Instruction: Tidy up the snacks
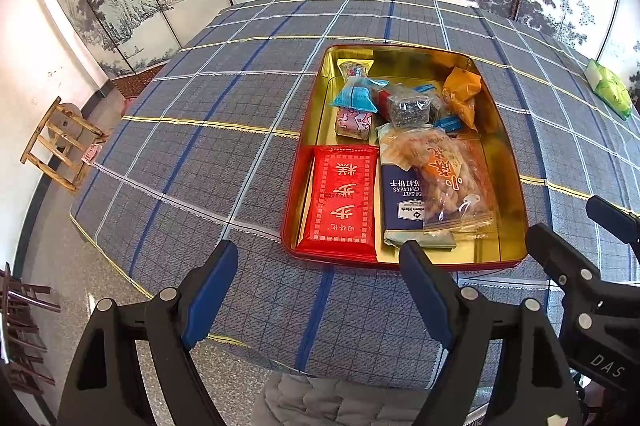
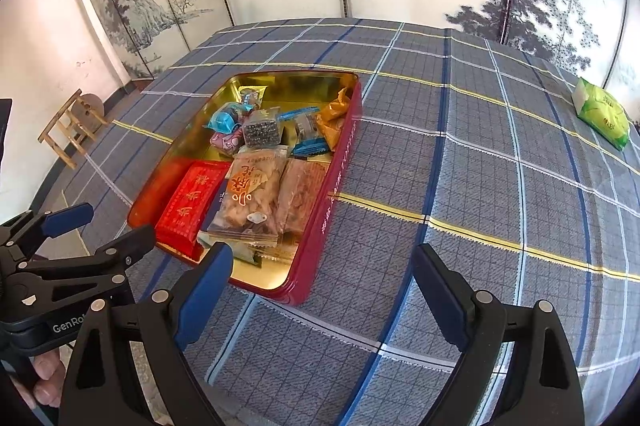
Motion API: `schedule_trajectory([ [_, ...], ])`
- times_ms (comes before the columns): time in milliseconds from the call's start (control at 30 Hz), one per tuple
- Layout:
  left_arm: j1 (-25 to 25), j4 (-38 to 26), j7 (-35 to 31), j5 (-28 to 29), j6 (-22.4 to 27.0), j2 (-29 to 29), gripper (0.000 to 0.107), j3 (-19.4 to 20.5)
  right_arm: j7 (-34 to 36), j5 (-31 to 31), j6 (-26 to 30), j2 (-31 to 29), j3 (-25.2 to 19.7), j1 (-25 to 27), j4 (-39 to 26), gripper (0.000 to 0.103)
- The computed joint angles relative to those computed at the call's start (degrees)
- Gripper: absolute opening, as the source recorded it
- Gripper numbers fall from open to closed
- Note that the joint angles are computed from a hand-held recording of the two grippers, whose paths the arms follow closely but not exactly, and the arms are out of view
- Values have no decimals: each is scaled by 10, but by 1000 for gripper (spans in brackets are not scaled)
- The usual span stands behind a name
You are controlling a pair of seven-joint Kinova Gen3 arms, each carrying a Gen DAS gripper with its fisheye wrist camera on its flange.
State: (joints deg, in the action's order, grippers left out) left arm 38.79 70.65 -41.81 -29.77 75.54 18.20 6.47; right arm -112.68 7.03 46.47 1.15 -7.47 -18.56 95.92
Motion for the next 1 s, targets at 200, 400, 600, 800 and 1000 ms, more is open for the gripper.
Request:
schedule_trajectory([
  [200, -1, -1, -2, 1, 1, 0, 80, 1, 0, 0, 1, 1, 0, 0, -1, 91],
  [400, 1, -5, -3, 1, 2, 3, 80, 0, 3, -5, 2, 3, 0, 0, 0, 91],
  [600, 1, -5, -4, 2, 2, 3, 80, -1, -2, -2, 1, 4, 0, -2, 1, 91],
  [800, 0, -4, -6, 5, -2, 4, 80, 0, 2, -5, 2, 5, 1, -1, 0, 91],
  [1000, -3, 0, -9, 11, -8, 1, 80, 1, 4, -9, 2, 4, 2, 1, 0, 91],
])
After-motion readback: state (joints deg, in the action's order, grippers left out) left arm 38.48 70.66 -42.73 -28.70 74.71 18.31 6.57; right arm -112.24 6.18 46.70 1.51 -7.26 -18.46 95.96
